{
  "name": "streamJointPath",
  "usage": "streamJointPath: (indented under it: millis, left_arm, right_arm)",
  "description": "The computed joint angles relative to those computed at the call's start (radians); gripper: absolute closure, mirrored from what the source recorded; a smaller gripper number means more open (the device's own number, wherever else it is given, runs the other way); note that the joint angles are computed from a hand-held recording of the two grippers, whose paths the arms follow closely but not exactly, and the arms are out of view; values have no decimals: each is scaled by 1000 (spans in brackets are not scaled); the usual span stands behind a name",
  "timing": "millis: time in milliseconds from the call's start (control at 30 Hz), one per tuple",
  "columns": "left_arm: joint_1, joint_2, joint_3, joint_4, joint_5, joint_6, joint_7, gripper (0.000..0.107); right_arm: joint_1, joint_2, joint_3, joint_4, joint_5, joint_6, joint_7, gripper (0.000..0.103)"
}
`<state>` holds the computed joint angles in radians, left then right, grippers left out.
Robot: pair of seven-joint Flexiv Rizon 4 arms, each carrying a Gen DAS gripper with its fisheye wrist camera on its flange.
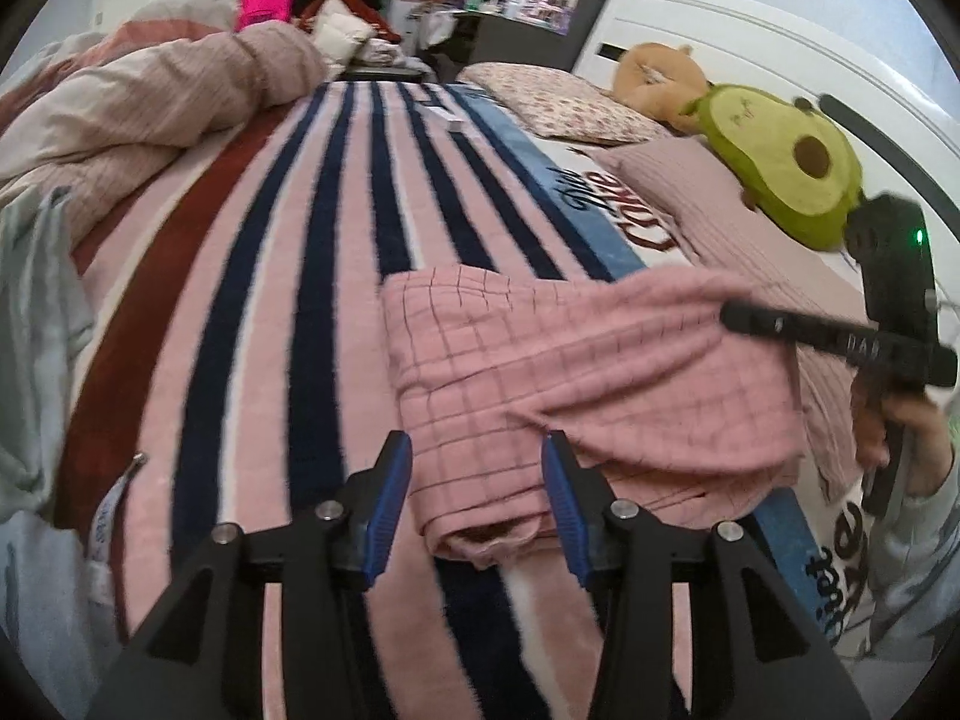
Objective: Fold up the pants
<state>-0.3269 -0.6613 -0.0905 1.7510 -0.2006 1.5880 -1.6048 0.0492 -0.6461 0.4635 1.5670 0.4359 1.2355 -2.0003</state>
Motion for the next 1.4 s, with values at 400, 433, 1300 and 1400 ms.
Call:
streamJointPath:
  millis: [400,433,1300,1400]
  left_arm:
    - [-101,-38,121,-85,81,-98,-52,66]
    - [-67,-30,82,-65,71,-72,-46,66]
    - [204,-199,-306,-150,-128,-56,92,39]
    - [193,-211,-302,-161,-138,-59,101,42]
  right_arm:
    - [149,88,-235,197,-259,163,302,72]
    - [104,95,-178,192,-238,160,269,67]
    - [-96,-36,8,111,-132,-22,226,35]
    - [-125,-51,47,80,-59,-62,163,45]
